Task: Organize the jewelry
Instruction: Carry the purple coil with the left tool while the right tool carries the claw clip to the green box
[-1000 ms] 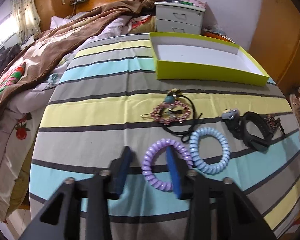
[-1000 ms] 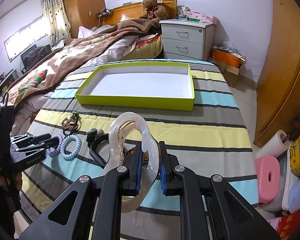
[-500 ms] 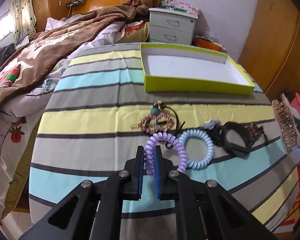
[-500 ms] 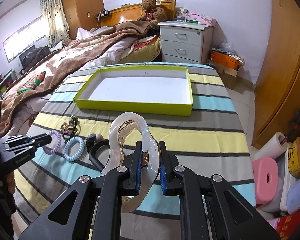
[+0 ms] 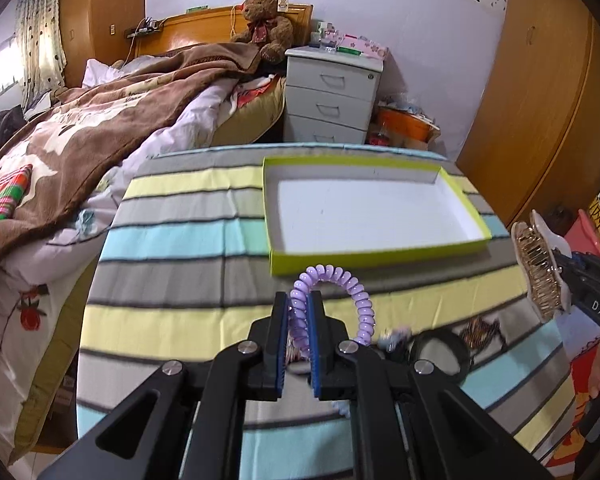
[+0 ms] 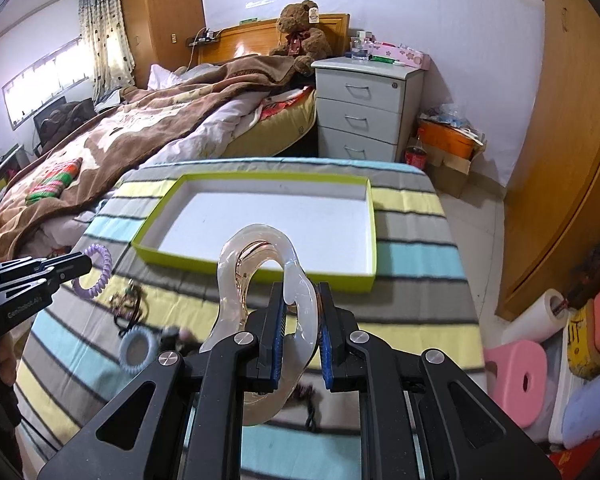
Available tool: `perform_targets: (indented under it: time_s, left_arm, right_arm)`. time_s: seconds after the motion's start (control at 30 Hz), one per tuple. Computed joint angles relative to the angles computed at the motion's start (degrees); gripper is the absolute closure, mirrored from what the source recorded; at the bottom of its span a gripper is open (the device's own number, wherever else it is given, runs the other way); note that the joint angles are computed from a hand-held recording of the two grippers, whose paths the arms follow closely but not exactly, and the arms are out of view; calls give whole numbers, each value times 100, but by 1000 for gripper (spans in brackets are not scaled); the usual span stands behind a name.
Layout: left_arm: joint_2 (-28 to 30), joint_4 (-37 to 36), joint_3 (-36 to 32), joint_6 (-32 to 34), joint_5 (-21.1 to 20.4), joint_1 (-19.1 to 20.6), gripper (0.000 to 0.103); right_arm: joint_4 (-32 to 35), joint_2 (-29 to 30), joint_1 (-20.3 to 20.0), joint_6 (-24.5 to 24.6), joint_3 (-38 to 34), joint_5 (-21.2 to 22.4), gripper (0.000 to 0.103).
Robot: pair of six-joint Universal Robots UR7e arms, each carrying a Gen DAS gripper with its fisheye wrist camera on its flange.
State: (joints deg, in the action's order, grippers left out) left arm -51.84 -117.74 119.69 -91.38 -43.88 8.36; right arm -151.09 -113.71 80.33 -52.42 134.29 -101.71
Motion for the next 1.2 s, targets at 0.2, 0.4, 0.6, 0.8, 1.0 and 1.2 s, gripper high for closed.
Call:
perform_targets:
  time_s: [0.2, 0.4, 0.6, 0.8, 1.0, 1.2]
  left_arm:
    - [48, -459, -79, 449, 182, 354, 93]
    - [186, -1091, -180, 948, 339, 681, 93]
    - [315, -1570, -312, 1353, 470, 1043, 93]
    - [481, -1961, -415, 1672, 478, 1349, 93]
    - [681, -2277, -555, 1928, 370, 1653, 93]
    - [851, -2283, -711, 2060, 264, 1814, 93]
  right_arm:
    - [-399, 705, 256, 152, -300, -289, 88]
    - [-703, 1431, 403, 280, -624, -633, 88]
    - [-823, 1983, 419, 431, -905, -897, 88]
    - [-895, 2517, 402, 559, -1214, -1174, 88]
    - [-975, 2868, 411, 639, -1431, -1363, 88]
    - [-1082, 3067, 396, 588, -1538, -1495, 88]
